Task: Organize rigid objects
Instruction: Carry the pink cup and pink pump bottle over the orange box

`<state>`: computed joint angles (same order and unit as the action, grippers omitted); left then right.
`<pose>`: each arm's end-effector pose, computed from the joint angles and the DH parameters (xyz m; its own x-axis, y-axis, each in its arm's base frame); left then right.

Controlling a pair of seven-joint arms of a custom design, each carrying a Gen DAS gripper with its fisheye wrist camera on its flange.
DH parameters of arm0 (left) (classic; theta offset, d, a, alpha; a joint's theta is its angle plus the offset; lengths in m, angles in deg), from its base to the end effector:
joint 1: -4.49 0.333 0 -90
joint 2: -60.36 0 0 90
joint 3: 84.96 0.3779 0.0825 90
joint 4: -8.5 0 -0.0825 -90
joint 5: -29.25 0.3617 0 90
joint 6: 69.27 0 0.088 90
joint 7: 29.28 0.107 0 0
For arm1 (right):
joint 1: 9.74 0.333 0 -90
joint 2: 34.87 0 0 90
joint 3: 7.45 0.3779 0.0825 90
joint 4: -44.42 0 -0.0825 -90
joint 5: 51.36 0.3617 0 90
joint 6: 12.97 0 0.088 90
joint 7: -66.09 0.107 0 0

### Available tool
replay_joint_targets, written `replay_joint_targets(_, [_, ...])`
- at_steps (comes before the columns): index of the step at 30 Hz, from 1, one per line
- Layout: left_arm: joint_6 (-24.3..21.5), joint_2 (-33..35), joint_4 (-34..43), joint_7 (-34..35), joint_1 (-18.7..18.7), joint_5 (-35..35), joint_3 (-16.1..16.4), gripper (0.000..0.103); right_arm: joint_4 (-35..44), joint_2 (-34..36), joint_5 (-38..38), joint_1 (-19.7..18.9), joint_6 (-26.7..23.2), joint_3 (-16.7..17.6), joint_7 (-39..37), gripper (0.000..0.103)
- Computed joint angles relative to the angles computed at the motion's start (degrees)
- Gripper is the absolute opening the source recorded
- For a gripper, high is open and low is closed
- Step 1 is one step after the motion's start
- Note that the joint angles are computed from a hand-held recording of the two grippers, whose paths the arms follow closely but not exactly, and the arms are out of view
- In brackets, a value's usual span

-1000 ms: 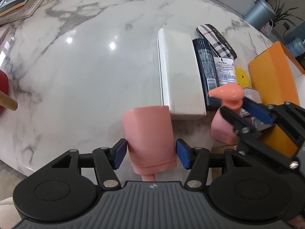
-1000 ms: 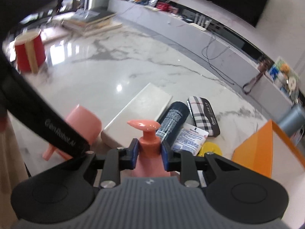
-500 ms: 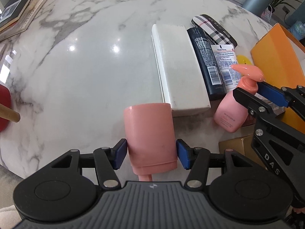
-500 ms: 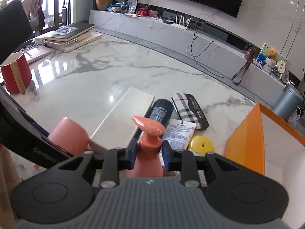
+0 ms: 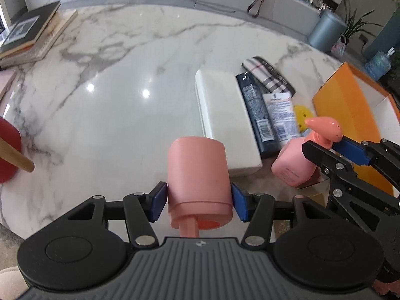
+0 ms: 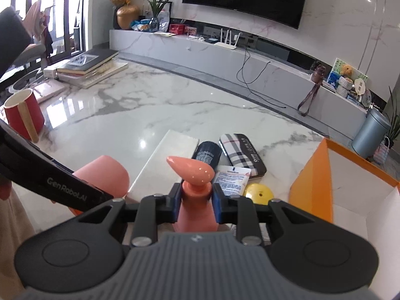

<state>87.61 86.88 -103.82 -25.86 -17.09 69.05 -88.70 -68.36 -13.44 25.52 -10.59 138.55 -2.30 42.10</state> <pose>0.5815 -0.2976 0.3371 0.4242 -0.8908 0.1630 -0.7923 -0.4523 -0.4096 0.6336 0.0167 0.3710 0.7613 -0.6422 0.0890 -0.3863 -0.5596 -0.7332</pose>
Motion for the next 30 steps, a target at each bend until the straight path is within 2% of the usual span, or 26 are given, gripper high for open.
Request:
replay_joint_targets(4, [4.15, -0.98, -1.13, -5.38, -2.21, 5.17, 2.82, 0.063, -0.44, -1.16, 1.87, -0.74, -0.89, -0.29, 0.46, 0.025])
replay_joint_targets(7, [4.27, -1.78, -0.94, -9.14, -3.83, 8.89, 3.81, 0.063, -0.84, -2.31, 2.65, -1.25, -2.32, -0.92, 1.02, 0.025])
replay_joint_targets(16, [5.03, -2.51, 2.73, -15.35, -4.48, 15.0, 2.43, 0.063, -0.49, -5.22, 4.54, -2.99, -6.37, -3.24, 3.07, 0.025])
replay_joint_targets(24, [5.24, 0.4, 11.26, -12.14, -5.32, 15.0, 0.88, 0.063, 2.31, -5.91, 6.38, -5.42, -8.13, -5.59, 6.11, 0.025])
replay_joint_targets(30, [5.39, 6.51, 21.0, -1.34, -4.82, 6.84, -1.64, 0.063, 6.43, -3.88, 6.29, -7.78, -6.99, -6.48, 7.83, 0.025])
